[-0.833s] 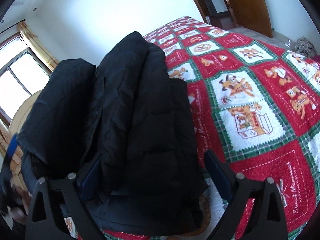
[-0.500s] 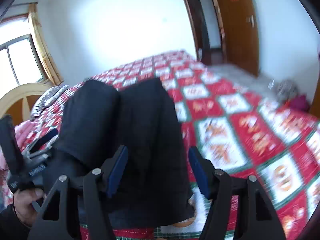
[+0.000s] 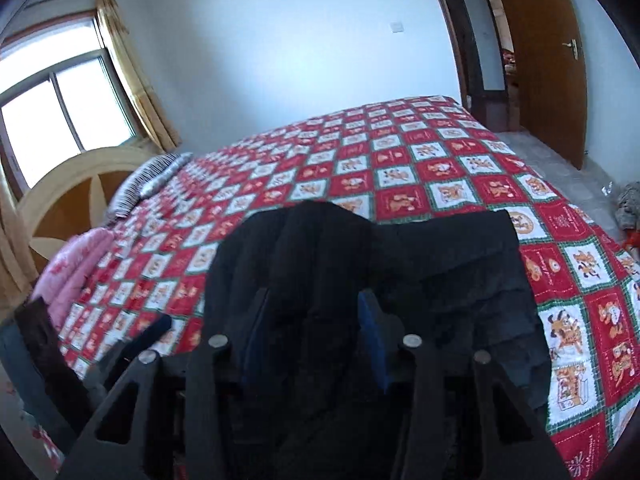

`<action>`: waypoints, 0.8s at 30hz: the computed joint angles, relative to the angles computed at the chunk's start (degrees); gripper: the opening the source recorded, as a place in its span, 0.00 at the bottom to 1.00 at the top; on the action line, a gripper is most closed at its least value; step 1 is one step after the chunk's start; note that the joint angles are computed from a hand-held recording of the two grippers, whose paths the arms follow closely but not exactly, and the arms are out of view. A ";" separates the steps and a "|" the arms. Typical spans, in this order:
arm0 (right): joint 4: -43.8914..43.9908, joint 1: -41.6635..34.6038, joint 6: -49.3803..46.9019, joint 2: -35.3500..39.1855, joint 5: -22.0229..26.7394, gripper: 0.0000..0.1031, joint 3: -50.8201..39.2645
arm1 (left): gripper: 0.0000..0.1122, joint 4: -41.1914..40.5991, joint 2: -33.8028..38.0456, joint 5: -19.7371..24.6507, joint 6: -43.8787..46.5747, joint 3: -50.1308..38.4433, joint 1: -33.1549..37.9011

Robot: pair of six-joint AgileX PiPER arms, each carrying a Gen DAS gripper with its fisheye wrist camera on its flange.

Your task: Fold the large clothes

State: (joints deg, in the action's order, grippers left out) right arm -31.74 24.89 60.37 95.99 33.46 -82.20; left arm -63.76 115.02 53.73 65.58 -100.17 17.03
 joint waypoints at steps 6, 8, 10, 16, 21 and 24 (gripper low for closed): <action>-10.75 -0.93 6.08 -1.67 3.02 0.37 6.12 | 0.85 10.51 6.97 -1.40 -15.84 -13.27 -4.10; -12.04 -1.98 7.54 -2.69 2.26 0.37 8.46 | 0.85 13.06 5.26 -5.61 -13.79 -10.47 -7.56; -14.29 -3.06 10.75 -3.64 1.31 0.38 11.50 | 0.85 20.78 3.57 -11.85 -15.13 -7.67 -12.13; -17.41 -7.74 15.99 -5.53 -6.72 0.38 19.06 | 0.88 42.45 7.30 -12.06 -29.91 -13.57 -20.13; -19.77 -9.81 19.03 -5.15 -10.81 0.38 21.42 | 0.90 45.52 10.63 -9.50 -33.76 -17.74 -21.66; -23.45 -9.57 23.08 -4.60 -11.21 0.38 22.11 | 0.90 47.10 10.79 -11.21 -35.10 -16.80 -22.57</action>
